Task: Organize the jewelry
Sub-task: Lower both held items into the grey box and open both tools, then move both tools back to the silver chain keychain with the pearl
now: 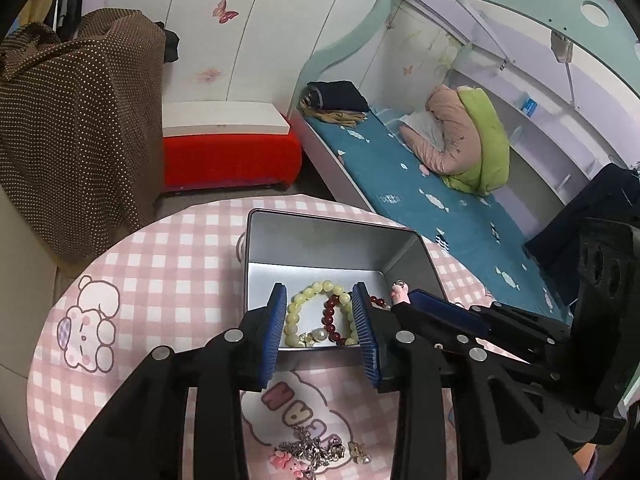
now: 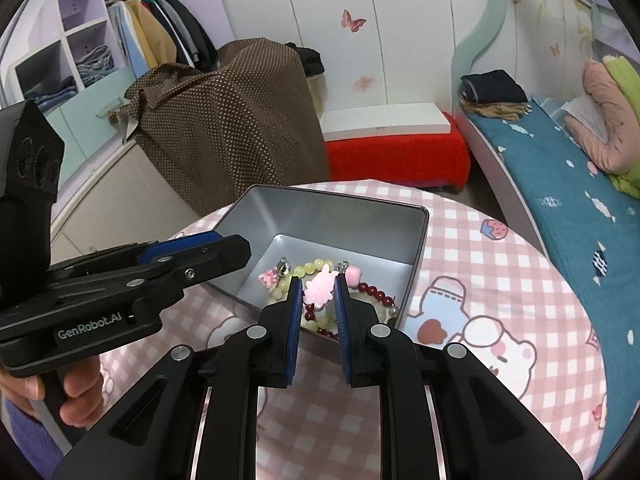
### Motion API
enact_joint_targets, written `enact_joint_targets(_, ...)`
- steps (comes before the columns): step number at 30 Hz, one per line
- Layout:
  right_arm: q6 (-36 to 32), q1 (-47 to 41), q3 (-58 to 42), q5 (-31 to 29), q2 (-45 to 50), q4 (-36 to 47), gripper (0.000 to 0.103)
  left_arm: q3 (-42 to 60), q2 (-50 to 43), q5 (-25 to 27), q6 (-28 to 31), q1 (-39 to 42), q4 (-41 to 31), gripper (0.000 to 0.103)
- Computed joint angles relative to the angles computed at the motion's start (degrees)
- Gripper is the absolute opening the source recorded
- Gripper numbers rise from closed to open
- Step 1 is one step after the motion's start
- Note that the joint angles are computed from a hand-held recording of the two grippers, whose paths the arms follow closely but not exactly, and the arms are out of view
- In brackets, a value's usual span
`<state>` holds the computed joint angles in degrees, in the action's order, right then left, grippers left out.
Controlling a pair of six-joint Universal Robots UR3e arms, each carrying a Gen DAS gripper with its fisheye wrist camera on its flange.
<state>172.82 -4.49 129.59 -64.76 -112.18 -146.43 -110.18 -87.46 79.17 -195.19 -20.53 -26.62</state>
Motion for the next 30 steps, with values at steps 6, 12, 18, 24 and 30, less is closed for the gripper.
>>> enact_joint_targets(6,-0.85,-1.80,0.26,2.10,-5.52,4.35,0.018,-4.86,6.55,0.67,-1.05,1.26,0.22,0.050)
enact_joint_targets(12,-2.80,-3.59,-0.79,2.81,-16.91,14.47,0.018,-10.31,16.92,7.71,-2.70,-0.67,-0.45,0.067)
enact_joint_targets(18,-7.21,-9.07,-0.90,5.64,-31.32,29.52,0.035,-15.62,26.38,13.01,-5.02,-3.75,-2.92,0.068)
enact_joint_targets(24,-14.63,-15.49,-0.45,7.46,-44.92,46.03,0.042,-18.67,27.61,21.14,-9.48,-12.10,-2.93,0.068)
enact_joint_targets(30,-15.33,-13.99,4.27,5.09,-50.04,50.37,0.042,-23.43,26.00,21.56,-11.86,-15.09,-1.04,0.068)
